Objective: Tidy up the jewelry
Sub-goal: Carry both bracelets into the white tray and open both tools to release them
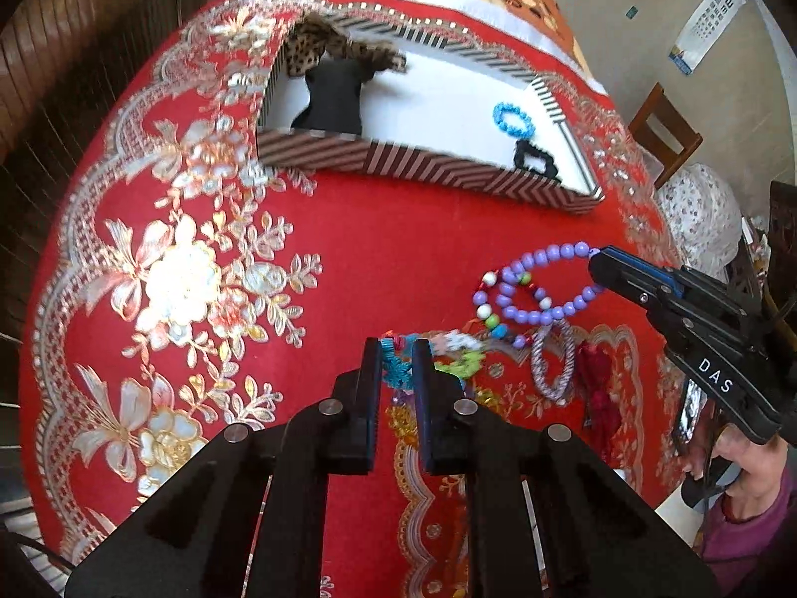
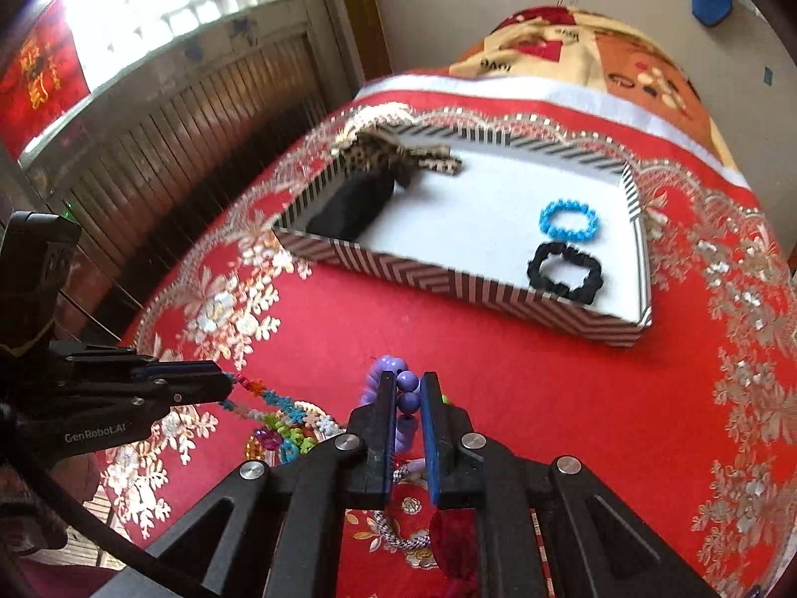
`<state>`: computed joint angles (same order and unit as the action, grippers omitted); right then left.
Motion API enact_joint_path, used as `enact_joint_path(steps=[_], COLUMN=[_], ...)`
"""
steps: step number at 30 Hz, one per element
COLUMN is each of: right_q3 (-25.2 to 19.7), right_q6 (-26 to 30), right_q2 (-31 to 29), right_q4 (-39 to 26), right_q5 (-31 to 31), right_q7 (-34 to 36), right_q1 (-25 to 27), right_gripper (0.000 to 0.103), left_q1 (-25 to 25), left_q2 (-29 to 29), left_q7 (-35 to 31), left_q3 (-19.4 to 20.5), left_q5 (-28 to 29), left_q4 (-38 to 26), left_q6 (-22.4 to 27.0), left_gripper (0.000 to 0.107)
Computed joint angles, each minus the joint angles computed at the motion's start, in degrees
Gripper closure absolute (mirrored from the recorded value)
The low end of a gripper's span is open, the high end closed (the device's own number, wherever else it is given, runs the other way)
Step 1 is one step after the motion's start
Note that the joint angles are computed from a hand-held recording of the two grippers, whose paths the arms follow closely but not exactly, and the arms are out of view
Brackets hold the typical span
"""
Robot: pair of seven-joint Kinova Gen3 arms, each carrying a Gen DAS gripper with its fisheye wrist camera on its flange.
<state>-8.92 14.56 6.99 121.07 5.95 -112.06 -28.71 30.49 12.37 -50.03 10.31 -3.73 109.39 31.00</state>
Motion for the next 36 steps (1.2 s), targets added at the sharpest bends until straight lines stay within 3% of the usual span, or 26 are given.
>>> enact_joint_path(steps=[10,22,32,36], right_q3=[0.48,0.94,0.90,0.45], right_q6=[-0.16,0.80,0.52,1.45], right_q2=[-2.90,-3.37,-1.97,-1.39], right_q4=[0.21,-1.43,-3.54,-5.21], right_q5=[2.29,6.58,0.74,-3.55], right_q7=[-2.95,-7.16,0.25,6.21], right_q1=[0.95,2.72,6.24,8.90], right_gripper=[0.094,0.094,0.094,0.094], left_q1=[1.01,1.14,1.81,1.97], left_q2=[-2.93,-1.67,2.21,4.28], left_q7=[2.92,3.40,1.04,-0.37], left_q3=[-0.33,-0.77,-1.94,-2.33], left_q5=[-6.48,-12.52,-13.63,-13.05], left_q4=[-3.65,-10.94,-18.23,-21.53], left_q6=[2.82,6.18,8.73,9.53], left_gripper=[0.097,0.097,0.097,0.097])
